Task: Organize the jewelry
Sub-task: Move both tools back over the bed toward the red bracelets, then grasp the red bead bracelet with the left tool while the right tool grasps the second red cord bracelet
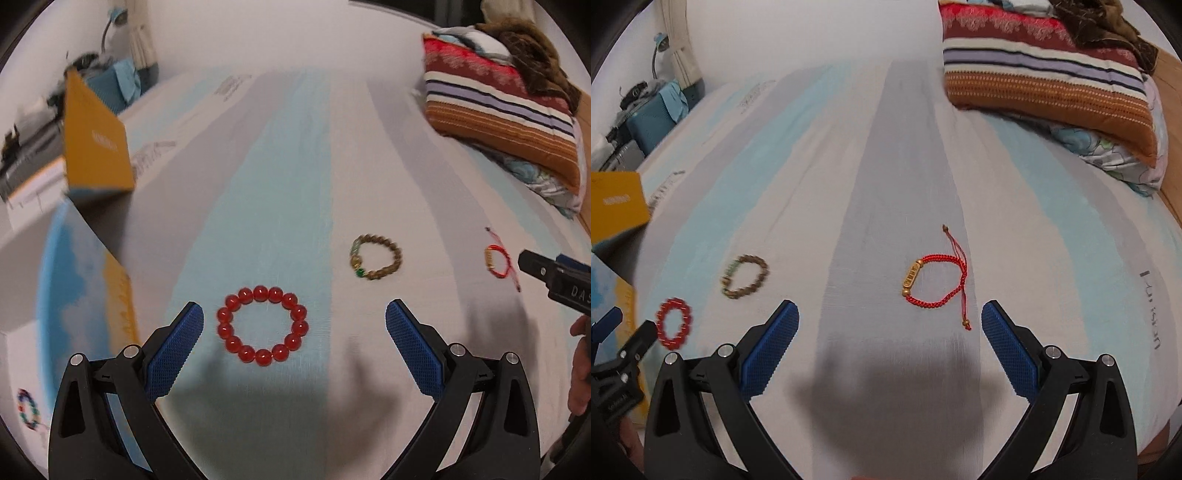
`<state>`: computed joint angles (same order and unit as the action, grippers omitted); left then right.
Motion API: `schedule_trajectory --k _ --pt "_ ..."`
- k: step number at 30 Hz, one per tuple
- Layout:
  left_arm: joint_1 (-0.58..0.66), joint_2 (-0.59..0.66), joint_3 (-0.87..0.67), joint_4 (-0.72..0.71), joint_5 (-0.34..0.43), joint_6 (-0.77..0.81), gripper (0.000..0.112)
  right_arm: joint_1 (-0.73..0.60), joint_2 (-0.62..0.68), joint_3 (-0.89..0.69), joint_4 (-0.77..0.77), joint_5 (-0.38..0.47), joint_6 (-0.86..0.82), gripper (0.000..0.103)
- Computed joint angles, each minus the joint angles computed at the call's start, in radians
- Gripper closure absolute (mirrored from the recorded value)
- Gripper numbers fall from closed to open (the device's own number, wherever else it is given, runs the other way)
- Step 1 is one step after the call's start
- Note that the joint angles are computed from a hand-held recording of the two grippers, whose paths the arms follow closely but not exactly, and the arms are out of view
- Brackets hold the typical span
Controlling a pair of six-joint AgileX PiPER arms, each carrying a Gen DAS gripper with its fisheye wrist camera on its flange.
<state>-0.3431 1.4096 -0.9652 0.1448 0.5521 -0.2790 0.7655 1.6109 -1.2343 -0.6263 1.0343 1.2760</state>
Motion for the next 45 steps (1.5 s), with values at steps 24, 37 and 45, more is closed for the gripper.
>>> schedule_trajectory --k 24,37,45 --pt "0.039 0.175 0.002 0.065 -0.072 -0.066 0.056 -0.258 0.153 0.047 0.113 -0.244 -0.146 0.055" --pt "0.029 0.136 0.023 0.014 -0.067 0.018 0.085 -0.221 0.147 0.036 0.1 -0.214 -0.122 0.091" --pt "0.035 0.122 0.034 0.0 -0.08 0.037 0.086 -0.216 0.131 0.044 0.08 -0.202 -0.105 0.091"
